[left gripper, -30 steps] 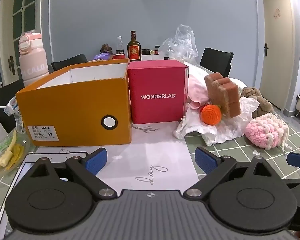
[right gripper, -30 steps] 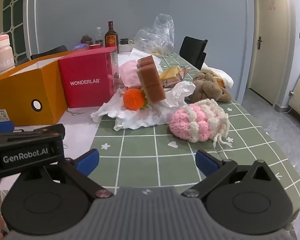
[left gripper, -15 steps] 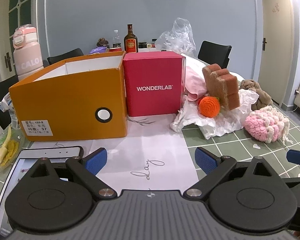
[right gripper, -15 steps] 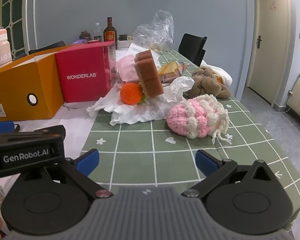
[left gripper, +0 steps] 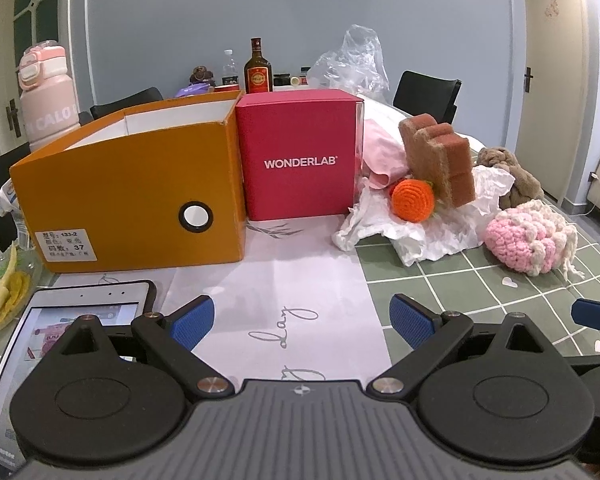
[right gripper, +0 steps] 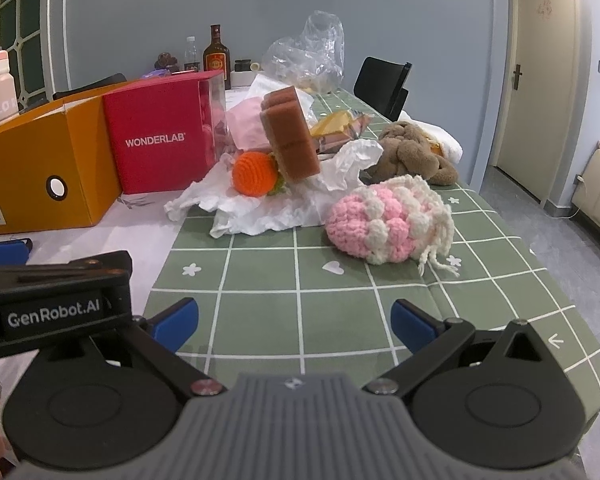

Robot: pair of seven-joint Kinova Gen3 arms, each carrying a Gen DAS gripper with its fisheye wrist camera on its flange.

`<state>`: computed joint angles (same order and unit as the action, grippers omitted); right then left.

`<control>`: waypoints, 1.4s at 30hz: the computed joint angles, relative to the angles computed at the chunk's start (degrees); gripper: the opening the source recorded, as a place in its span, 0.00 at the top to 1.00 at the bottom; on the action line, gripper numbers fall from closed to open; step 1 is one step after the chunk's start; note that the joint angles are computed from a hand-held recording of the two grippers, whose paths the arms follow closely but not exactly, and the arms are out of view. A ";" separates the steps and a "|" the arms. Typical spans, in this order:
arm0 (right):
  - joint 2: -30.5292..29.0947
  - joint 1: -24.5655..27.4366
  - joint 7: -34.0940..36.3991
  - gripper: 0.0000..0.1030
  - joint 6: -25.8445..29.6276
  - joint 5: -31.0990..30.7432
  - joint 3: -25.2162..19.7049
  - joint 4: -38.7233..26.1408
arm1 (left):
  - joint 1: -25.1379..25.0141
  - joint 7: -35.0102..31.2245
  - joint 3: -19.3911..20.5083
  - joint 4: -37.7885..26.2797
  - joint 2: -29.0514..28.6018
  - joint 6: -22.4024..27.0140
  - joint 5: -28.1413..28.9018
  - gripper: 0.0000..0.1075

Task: Organize soft objects
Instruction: 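Move the right gripper toward the pink-and-white crocheted ball, then grasp the pink-and-white crocheted ball with the right gripper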

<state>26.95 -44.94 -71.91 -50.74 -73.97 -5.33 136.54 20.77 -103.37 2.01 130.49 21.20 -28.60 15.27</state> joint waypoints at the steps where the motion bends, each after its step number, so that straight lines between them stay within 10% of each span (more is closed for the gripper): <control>1: 0.00 0.00 0.00 0.03 0.00 0.00 0.00 0.00 | 0.00 0.03 0.04 0.04 -0.03 -0.01 0.02 0.04; 42: -1.22 0.59 -1.57 0.03 -0.44 -2.34 0.48 1.11 | 2.13 -2.80 -0.17 -1.03 -0.96 -0.28 2.14 0.04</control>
<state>25.73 -44.35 -73.48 -51.18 -76.31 -4.85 137.65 22.90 -106.17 1.84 129.46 20.24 -28.89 17.41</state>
